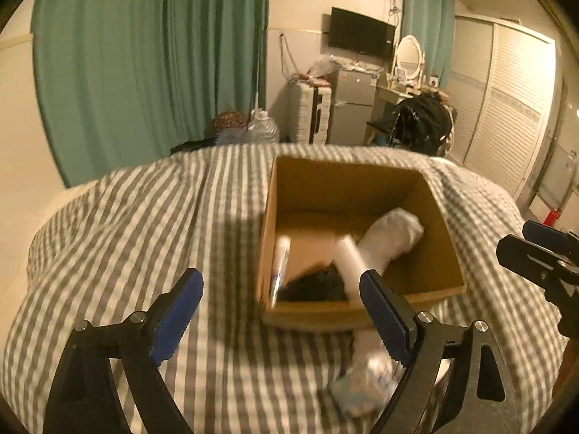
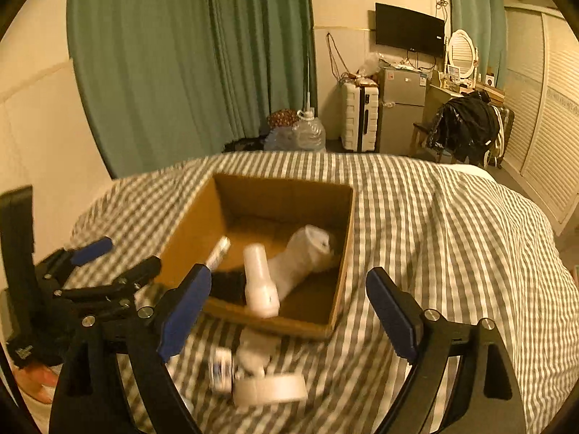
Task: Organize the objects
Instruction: 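Carry the tube and white device into the box and open both tools, then grasp the white earbud case with the left tool while the right tool grasps the white tape roll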
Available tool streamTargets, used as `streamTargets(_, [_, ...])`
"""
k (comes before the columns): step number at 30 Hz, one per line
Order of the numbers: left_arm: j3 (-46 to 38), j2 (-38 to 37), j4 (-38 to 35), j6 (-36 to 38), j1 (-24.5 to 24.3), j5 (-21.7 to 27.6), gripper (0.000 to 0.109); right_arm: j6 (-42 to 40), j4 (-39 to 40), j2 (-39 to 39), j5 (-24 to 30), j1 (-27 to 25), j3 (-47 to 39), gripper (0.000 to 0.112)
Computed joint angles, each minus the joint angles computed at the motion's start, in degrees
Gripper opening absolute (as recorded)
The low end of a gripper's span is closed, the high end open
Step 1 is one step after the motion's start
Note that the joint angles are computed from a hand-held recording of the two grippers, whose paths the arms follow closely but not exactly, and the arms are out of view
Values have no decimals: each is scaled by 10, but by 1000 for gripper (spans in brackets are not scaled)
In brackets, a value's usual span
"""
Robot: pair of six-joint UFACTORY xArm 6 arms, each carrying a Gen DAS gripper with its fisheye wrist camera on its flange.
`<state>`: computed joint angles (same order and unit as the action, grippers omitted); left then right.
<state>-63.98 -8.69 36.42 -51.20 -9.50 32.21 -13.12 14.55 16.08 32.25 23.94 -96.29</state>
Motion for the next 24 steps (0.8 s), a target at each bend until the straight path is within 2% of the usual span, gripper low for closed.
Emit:
streamTargets(5, [58, -31, 37, -53, -19, 38, 91, 8, -4, -28, 1, 5, 70, 88])
streamTargets(10, [103, -47, 30, -63, -36, 52, 91, 26, -27, -45, -2, 6, 125, 88])
streamTargets(15, [131, -57, 13, -53, -53, 50, 91, 48, -58, -57, 2, 5, 171, 88])
streamTargets(20, [153, -53, -11, -31, -80, 61, 91, 72, -86, -50, 15, 4, 178, 88])
streamTargets(22, [163, -48, -50, 2, -89, 55, 88, 69, -82, -49, 16, 4, 176, 88])
streamTargets(24, [165, -43, -52, 14, -99, 59, 84, 71, -84, -49, 16, 4, 177, 88])
